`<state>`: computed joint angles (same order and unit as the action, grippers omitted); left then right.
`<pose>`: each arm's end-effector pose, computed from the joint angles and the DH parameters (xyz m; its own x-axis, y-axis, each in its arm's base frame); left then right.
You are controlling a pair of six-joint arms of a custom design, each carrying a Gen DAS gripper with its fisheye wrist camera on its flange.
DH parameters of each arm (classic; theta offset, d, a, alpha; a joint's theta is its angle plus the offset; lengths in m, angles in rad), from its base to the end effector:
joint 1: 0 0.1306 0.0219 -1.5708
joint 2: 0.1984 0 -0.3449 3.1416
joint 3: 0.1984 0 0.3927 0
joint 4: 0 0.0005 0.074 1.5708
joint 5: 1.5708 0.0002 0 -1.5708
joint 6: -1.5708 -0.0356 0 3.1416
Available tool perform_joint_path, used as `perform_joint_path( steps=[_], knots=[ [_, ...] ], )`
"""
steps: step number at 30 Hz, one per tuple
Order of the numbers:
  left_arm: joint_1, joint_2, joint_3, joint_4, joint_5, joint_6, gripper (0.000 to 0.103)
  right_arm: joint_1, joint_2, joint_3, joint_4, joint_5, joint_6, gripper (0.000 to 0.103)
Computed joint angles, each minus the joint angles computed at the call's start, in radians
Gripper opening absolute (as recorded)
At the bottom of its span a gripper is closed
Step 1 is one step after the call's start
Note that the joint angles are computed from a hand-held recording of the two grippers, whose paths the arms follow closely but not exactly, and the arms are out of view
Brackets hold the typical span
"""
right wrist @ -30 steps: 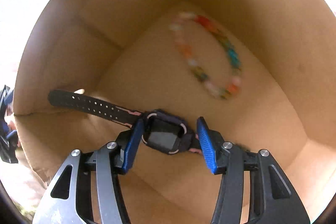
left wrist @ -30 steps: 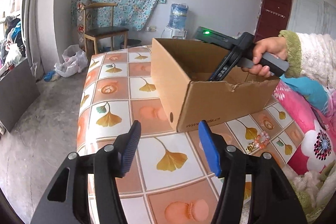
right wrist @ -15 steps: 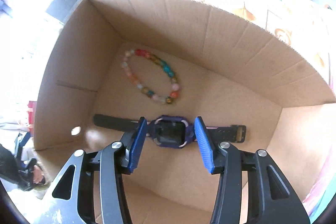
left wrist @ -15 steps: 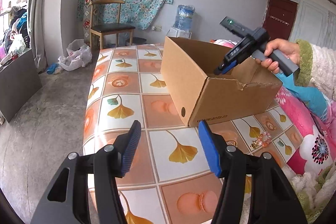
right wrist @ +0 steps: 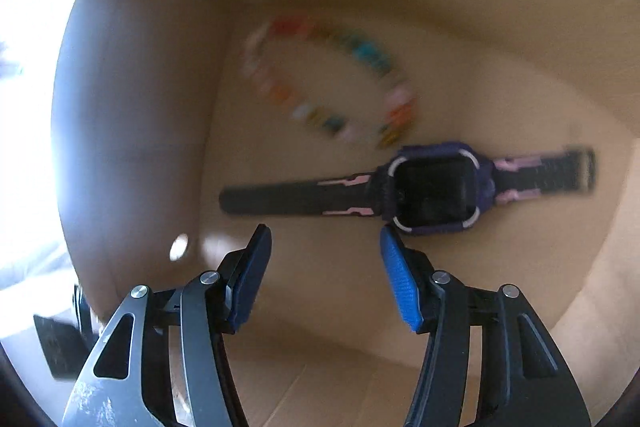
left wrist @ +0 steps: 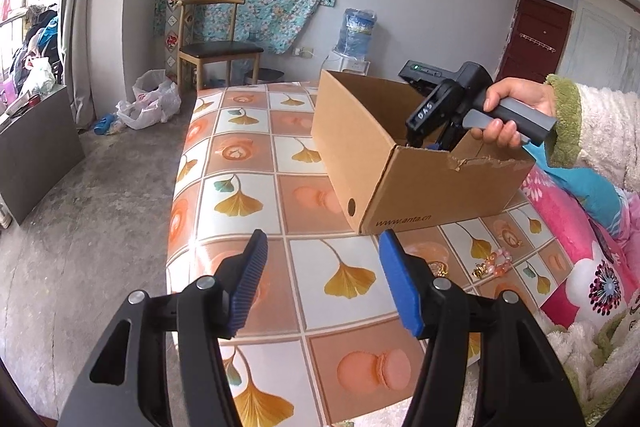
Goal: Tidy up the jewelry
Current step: 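Raise the open right gripper out of the box, then move the right gripper toward the pink bead bracelet on the table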
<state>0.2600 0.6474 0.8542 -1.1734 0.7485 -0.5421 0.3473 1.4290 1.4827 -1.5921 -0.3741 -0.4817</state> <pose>0.2327 0.0363 0.3869 -0.5857 0.2354 -0.7756 0.5690 0.8008 -0.1867 0.4065 0.1604 0.3889 -0.9848 0.1022 0.1405 0.1448 0.9297 0.3387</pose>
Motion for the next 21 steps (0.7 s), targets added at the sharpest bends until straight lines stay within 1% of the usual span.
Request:
perform_joint_path(
  steps=[4, 5, 6, 7, 9, 11, 12, 13, 14, 15, 16, 17, 18, 19, 20, 21],
  knots=[
    [0.005, -0.009, -0.002, -0.022, -0.010, 0.005, 0.058, -0.039, -0.017, -0.016, 0.014, 0.014, -0.007, 0.056],
    [0.004, -0.013, -0.005, -0.024, -0.012, 0.007, 0.058, -0.044, -0.025, -0.019, 0.015, 0.032, -0.006, 0.058],
    [-0.004, -0.021, -0.009, -0.024, -0.020, 0.015, 0.059, -0.044, -0.038, -0.020, 0.017, 0.073, -0.003, 0.061],
    [-0.012, -0.029, -0.012, -0.023, -0.027, 0.021, 0.059, -0.047, -0.063, -0.033, 0.021, 0.091, 0.004, 0.062],
    [-0.030, -0.044, -0.020, -0.025, -0.034, 0.034, 0.060, -0.062, -0.119, -0.060, 0.034, 0.090, 0.017, 0.062],
    [-0.058, -0.063, -0.029, -0.030, -0.047, 0.050, 0.062, -0.052, -0.219, -0.093, 0.057, 0.116, 0.005, 0.062],
    [-0.078, -0.076, -0.036, -0.032, -0.059, 0.060, 0.064, -0.037, -0.277, -0.101, 0.072, 0.147, 0.008, 0.062],
    [-0.106, -0.091, -0.044, -0.029, -0.080, 0.074, 0.065, -0.022, -0.322, -0.110, 0.085, 0.171, 0.007, 0.065],
    [-0.127, -0.103, -0.051, -0.027, -0.095, 0.082, 0.066, -0.015, -0.341, -0.095, 0.107, 0.190, 0.018, 0.068],
    [-0.160, -0.121, -0.064, -0.022, -0.121, 0.098, 0.068, 0.008, -0.386, -0.101, 0.120, 0.210, 0.018, 0.072],
    [-0.196, -0.137, -0.076, -0.020, -0.147, 0.117, 0.070, 0.051, -0.462, -0.130, 0.136, 0.245, 0.004, 0.076],
    [-0.224, -0.147, -0.085, -0.019, -0.165, 0.132, 0.071, 0.107, -0.538, -0.162, 0.144, 0.288, -0.022, 0.078],
    [-0.254, -0.157, -0.097, -0.018, -0.183, 0.147, 0.073, 0.117, -0.573, -0.173, 0.144, 0.300, -0.014, 0.082],
    [-0.302, -0.173, -0.114, -0.014, -0.220, 0.171, 0.074, 0.180, -0.632, -0.205, 0.143, 0.350, -0.042, 0.083],
    [-0.334, -0.181, -0.124, -0.011, -0.245, 0.185, 0.074, 0.260, -0.685, -0.240, 0.136, 0.426, -0.092, 0.083],
    [-0.379, -0.195, -0.140, -0.006, -0.281, 0.203, 0.074, 0.353, -0.732, -0.278, 0.124, 0.512, -0.162, 0.088]
  ],
)
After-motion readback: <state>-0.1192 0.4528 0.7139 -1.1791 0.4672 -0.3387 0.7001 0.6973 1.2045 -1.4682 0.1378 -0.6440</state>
